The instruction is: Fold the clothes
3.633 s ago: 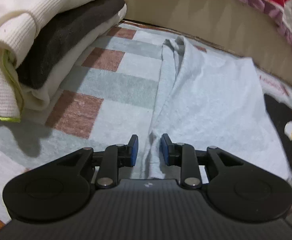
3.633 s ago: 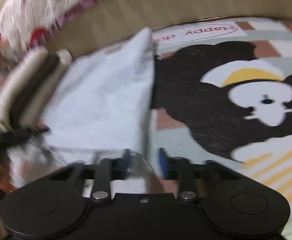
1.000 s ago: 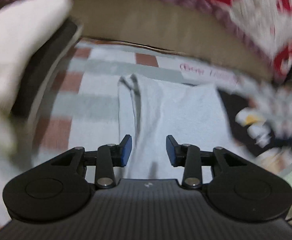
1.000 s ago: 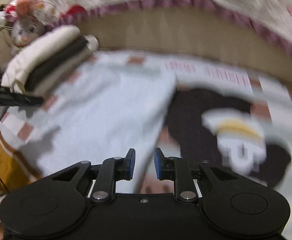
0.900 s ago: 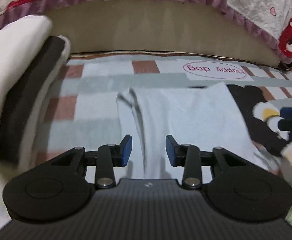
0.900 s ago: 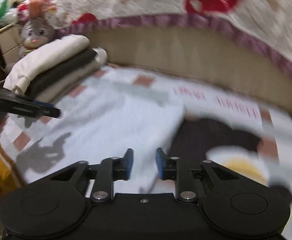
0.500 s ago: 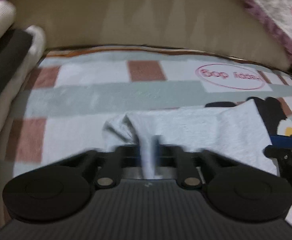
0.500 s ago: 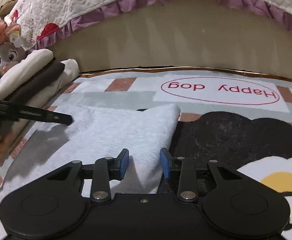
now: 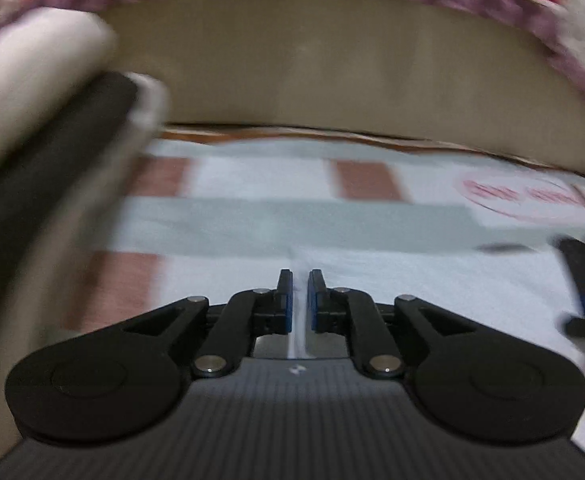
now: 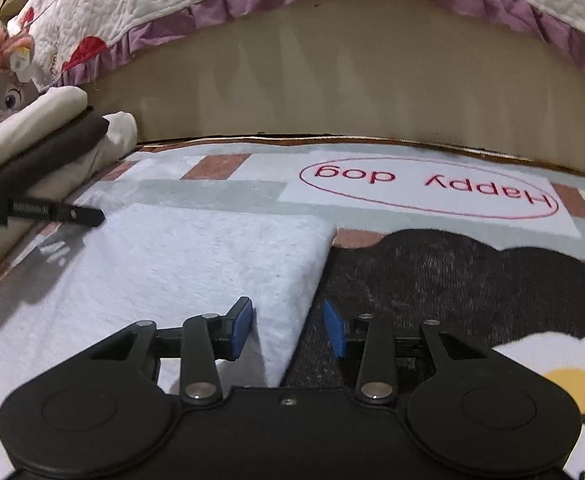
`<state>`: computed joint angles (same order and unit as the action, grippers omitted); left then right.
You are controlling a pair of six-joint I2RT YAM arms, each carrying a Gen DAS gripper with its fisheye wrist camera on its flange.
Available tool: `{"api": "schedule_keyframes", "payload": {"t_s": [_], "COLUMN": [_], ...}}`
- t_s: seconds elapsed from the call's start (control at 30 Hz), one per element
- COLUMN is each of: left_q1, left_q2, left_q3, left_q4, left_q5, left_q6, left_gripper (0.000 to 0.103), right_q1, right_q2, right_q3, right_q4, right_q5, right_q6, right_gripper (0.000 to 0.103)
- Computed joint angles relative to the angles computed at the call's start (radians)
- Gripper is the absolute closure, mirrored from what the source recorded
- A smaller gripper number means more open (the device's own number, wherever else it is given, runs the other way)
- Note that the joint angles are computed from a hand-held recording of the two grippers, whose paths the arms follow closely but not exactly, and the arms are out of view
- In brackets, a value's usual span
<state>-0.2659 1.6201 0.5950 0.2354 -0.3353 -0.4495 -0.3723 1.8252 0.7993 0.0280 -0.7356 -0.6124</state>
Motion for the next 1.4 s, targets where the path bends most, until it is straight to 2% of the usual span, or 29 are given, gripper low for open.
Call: {"api": "schedule_keyframes", "payload": {"t_s": [0.07,0.1,0.17,0.27,0.33,0.43,0.57,0.67,0.87,0.97,1.07,1.17,1.23,1.3,1.33,1.4], "left_q1": [0.061,0.077,0.037,-0.057,-0.092,-0.113,-0.254,-0.301,-0.471,-0.551,-0.654,-0.761,-0.86,-0.99,-1.028,-1.052], "left_q2": [-0.12,-0.181,-0.308,-0.33,-0.292,-0.335,-0.454,-0.556,-0.651,-0.681,-0.668,-0.661,-0.727,-0.741,-0.742,-0.731], "left_q3": [-0.121,-0.17,-0.229,-0.212,-0.189,-0.229,-0.241,-0.269,-0.264,-0.261,-0.23,-0.199,-0.182,-0.153,-0.148,-0.145], "left_q4": [0.126,0.16,0.12,-0.032,-0.119,-0.172,-0.381,-0.509,-0.749,-0.827,-0.928,-1.027,-1.094,-1.153,-1.143,-1.06], "left_q5": [0.207,0.292,0.367,0.323,0.279,0.237,0.09,0.073,-0.023,-0.054,-0.102,-0.14,-0.193,-0.291,-0.329,-0.363], "left_q6": [-0.006,-0.006,0.022,0.017,-0.009,-0.056,-0.077,-0.174,-0.398,-0.496,-0.618,-0.75,-0.859,-0.983,-0.988,-0.899], "left_gripper": [0.096,0.092,0.092,0.092,0.092,0.093,0.092,0.09,0.087,0.087,0.086,0.086,0.086,0.086,0.086,0.086], "right_q1": [0.001,0.004,0.002,-0.022,-0.024,-0.014,-0.063,-0.123,-0.275,-0.357,-0.44,-0.525,-0.572,-0.589,-0.592,-0.595], "right_q2": [-0.017,-0.038,-0.107,-0.199,-0.237,-0.266,-0.313,-0.363,-0.474,-0.504,-0.479,-0.36,-0.242,-0.151,-0.106,-0.022], "right_q3": [0.001,-0.003,-0.019,-0.022,-0.034,-0.073,-0.148,-0.151,-0.201,-0.211,-0.175,-0.081,-0.008,0.045,0.069,0.109], "right_q4": [-0.012,-0.023,-0.074,-0.258,-0.36,-0.452,-0.498,-0.6,-0.774,-0.86,-0.982,-1.121,-1.203,-1.245,-1.268,-1.312], "right_q5": [0.015,0.028,0.011,-0.1,-0.125,-0.066,-0.007,0.016,0.068,0.106,0.151,0.19,0.198,0.187,0.18,0.166], "right_q6": [0.019,0.031,0.009,-0.133,-0.242,-0.37,-0.437,-0.446,-0.634,-0.7,-0.772,-0.811,-0.781,-0.724,-0.701,-0.657], "right_gripper": [0.059,0.059,0.058,0.057,0.057,0.057,0.056,0.054,0.052,0.044,0.043,0.043,0.043,0.043,0.043,0.042]}}
